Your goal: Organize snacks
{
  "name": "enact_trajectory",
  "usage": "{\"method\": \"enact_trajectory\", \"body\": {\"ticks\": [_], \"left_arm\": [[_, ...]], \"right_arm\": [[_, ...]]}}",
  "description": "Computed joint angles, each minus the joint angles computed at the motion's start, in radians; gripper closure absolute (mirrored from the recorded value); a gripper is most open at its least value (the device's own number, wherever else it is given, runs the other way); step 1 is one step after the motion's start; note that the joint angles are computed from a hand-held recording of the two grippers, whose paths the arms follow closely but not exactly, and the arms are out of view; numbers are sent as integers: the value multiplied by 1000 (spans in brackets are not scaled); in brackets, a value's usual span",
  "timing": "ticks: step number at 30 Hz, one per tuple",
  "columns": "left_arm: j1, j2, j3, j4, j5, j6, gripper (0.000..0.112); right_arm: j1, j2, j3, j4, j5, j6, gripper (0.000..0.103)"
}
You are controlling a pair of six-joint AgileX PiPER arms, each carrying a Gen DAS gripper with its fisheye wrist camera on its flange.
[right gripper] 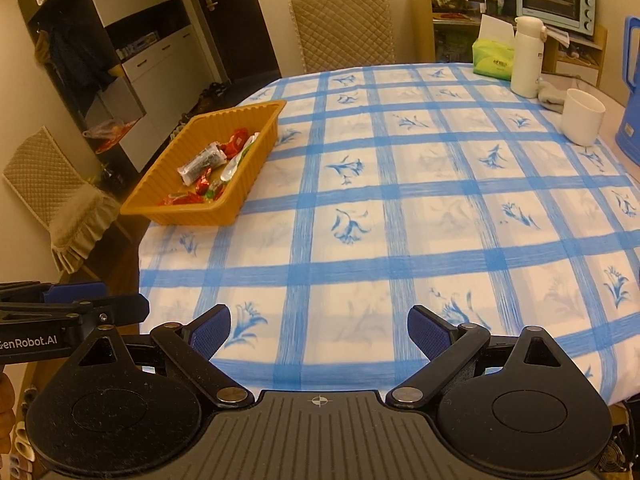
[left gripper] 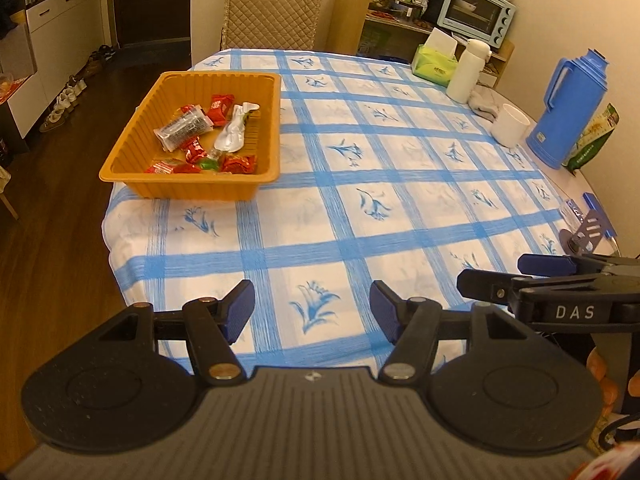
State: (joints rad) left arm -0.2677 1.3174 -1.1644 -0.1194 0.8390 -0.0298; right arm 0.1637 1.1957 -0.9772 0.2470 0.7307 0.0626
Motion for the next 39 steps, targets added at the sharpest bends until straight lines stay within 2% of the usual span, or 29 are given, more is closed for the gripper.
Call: {"method": "enact_trajectory", "body": {"ticks": [16,39], "left_arm": [[-50,-71,57,40,2,-64,51],[-58,-81,54,47,10,-73,51]], "right_arm": [[4,-67,51,6,18,-15,8],[9,-75,46,-3,23,-2,8]]}}
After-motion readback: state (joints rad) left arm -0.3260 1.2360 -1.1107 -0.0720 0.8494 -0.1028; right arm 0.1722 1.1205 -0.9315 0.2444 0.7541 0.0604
